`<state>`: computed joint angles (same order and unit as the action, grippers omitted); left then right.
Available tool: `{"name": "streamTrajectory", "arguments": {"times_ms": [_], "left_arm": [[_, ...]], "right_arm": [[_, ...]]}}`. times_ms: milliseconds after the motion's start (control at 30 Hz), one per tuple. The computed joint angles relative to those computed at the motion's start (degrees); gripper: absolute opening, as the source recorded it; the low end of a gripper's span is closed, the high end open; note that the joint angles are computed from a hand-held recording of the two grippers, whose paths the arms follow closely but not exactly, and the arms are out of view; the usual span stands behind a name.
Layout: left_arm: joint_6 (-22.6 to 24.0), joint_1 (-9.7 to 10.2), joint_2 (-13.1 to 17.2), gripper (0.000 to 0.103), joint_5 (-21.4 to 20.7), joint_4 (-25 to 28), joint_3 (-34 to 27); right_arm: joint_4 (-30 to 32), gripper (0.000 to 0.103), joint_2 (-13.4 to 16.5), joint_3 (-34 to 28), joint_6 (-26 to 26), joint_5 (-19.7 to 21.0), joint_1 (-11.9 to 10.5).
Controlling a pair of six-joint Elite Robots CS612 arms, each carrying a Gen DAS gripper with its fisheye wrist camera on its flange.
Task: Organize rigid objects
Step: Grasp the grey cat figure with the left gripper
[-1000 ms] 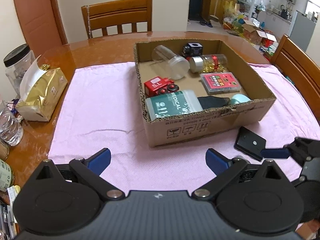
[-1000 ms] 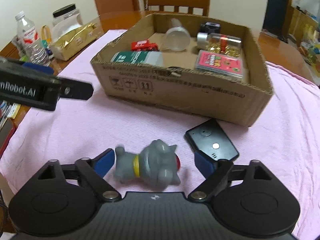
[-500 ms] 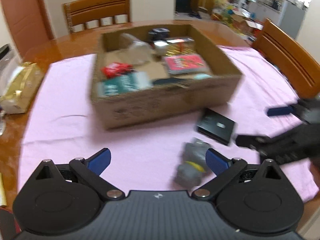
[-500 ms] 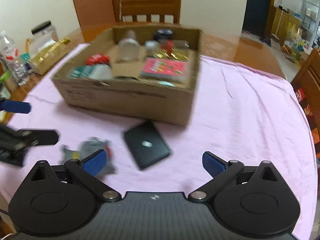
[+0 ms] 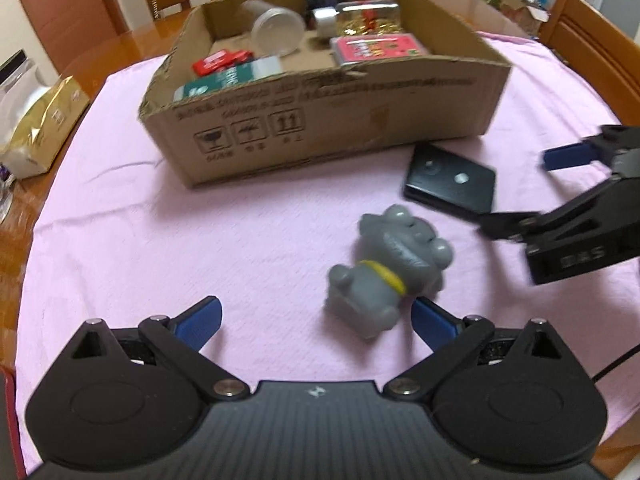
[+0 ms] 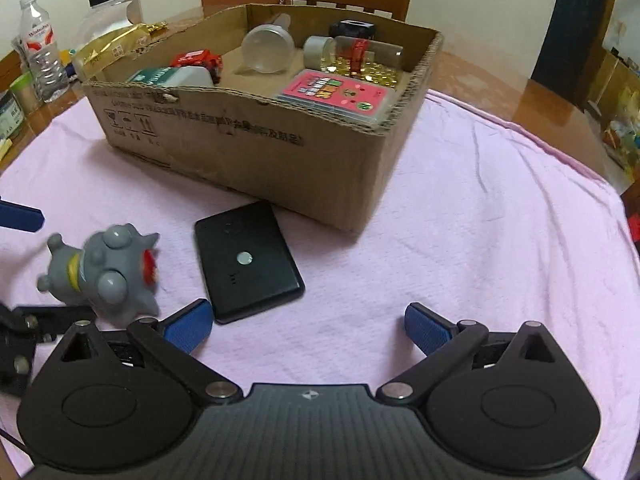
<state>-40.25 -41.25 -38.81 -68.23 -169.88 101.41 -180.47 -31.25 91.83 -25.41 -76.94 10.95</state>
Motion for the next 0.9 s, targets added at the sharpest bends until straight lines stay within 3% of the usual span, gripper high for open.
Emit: {"name": "streamTrajectory", "arguments": {"times_ms": [67,267,400,567,700,833,900], "left_arm": [[-0.1,0.24,-0.2,0.1,0.2,0.4,0.2],[-1.9,0.96,-0.5,0.102,0.9,-1.6,1.2],[-3.1,0.51,-1.0,0.101,1.4,0.0,1.0],[-5.7,0.52,-1.1,0.101,-5.0,-1.7,0.4],[-10.6,0.45,-0.8,0.101,-8.4,-1.4,-0.7],[-15.2,0.31,0.1,0.099,-7.4,-0.4,-2.2],[-15.2,0.42,0.6,0.096,-7.2,2.1,-3.5]], "right_arm": [[-0.1,0.103,0.0,-0.1,0.2,-2.0,-0.1],[1.0,0.103,-0.2,-0.2,1.4,-1.6,-1.3],[1.2,0.103,-0.3,0.0,0.8,-1.2,-1.4],[0.7,0.103,-0.2,0.1,0.4,-0.8,-1.5],[-0.7,0.103,-0.1,0.5,0.2,-0.1,-1.7],[-2.1,0.103,0.0,1.0,-0.1,0.6,-2.0],[-2.9,0.103,0.0,1.4,-0.5,1.1,-2.1]]}}
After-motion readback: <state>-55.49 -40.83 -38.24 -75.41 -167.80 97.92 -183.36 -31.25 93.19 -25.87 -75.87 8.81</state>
